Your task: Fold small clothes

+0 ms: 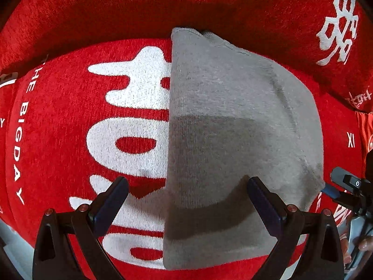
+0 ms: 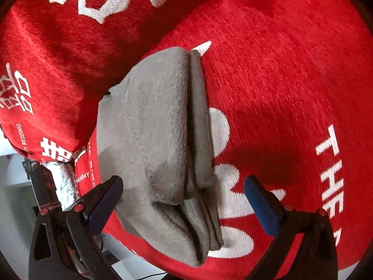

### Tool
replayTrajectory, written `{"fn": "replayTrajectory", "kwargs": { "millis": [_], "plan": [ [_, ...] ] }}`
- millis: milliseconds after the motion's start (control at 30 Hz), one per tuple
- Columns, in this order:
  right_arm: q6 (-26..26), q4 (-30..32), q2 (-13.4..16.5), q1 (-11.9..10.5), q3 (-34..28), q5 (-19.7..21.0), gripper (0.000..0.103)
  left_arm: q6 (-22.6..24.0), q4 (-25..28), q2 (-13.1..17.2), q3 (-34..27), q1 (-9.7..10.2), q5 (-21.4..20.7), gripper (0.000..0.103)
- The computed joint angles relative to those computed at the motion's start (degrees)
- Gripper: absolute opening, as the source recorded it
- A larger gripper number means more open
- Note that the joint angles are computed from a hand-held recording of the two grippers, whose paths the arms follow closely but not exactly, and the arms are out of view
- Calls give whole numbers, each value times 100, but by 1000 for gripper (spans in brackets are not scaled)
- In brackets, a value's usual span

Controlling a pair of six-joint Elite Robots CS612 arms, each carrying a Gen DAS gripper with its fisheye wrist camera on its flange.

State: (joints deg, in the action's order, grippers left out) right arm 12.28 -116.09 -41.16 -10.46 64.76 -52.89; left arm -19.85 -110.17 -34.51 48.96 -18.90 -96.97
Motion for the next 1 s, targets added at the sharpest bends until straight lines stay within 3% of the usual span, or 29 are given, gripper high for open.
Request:
{"fn": "replayTrajectory", "kwargs": {
  "millis": [267,467,567,667,833,1000],
  "plan": [
    [49,30,64,-45,-11,167,103,123,21,62,-78,-28,63,102],
    [-308,314,156,-90,-171,370,103,352,-414,73,-80,65,-219,102],
    [-524,476,268,-99,-319,605,103,405,-373,223,-277,147,-456,102],
    [-734,688,412,-88,-504,822,103,590,35,465,-630,178,-689,102],
    [-961,803,631,-47,-815,1140,103,508,55,785,-1039,209,-1600,102],
    [-670,583,788,-8,-960,1448,103,468,177,998,-1362,98,-1504,102]
  ]
}}
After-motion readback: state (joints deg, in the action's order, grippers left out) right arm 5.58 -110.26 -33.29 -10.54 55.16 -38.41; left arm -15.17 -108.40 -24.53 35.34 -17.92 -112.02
